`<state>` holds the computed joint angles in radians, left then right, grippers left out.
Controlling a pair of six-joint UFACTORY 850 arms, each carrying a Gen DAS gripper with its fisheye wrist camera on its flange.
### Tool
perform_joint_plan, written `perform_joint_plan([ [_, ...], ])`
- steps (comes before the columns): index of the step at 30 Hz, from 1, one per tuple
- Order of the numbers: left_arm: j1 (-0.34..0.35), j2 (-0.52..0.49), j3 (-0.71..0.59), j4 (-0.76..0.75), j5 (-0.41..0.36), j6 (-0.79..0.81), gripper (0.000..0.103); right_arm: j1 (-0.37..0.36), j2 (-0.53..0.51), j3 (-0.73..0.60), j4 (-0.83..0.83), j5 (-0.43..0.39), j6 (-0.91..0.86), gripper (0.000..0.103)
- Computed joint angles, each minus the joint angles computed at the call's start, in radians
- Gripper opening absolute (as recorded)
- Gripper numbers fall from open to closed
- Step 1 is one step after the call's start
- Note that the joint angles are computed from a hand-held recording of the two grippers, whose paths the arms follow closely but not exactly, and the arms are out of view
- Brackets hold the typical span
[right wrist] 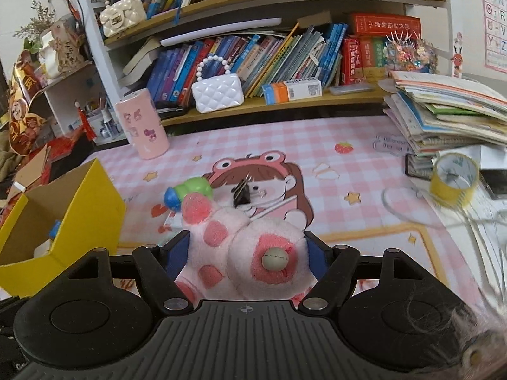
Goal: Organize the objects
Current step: 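Carry the toy car and pink pig with both tools over the yellow box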
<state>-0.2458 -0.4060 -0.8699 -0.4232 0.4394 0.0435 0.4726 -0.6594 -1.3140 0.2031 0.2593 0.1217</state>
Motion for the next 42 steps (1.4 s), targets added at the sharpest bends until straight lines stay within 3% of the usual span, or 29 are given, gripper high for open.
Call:
perform_joint_plan([
  [8,0.061,0.108,0.139,0.035,0.03,-0.027,0.062,0.097,0.042,0.066,0.099,-0.014,-0.061,0.072],
  [19,0.151,0.241,0.294,0.032,0.054,-0.003,0.062,0.218,0.047,0.086,0.06,-0.013,0.005,0.072],
  [32,0.243,0.355,0.412,0.041,0.078,0.027,0.062,0.301,0.025,0.069,0.036,-0.014,0.062,0.072],
  [42,0.306,0.401,0.446,0.126,0.096,-0.027,0.062,0.341,0.018,0.045,0.12,-0.007,-0.032,0.072],
])
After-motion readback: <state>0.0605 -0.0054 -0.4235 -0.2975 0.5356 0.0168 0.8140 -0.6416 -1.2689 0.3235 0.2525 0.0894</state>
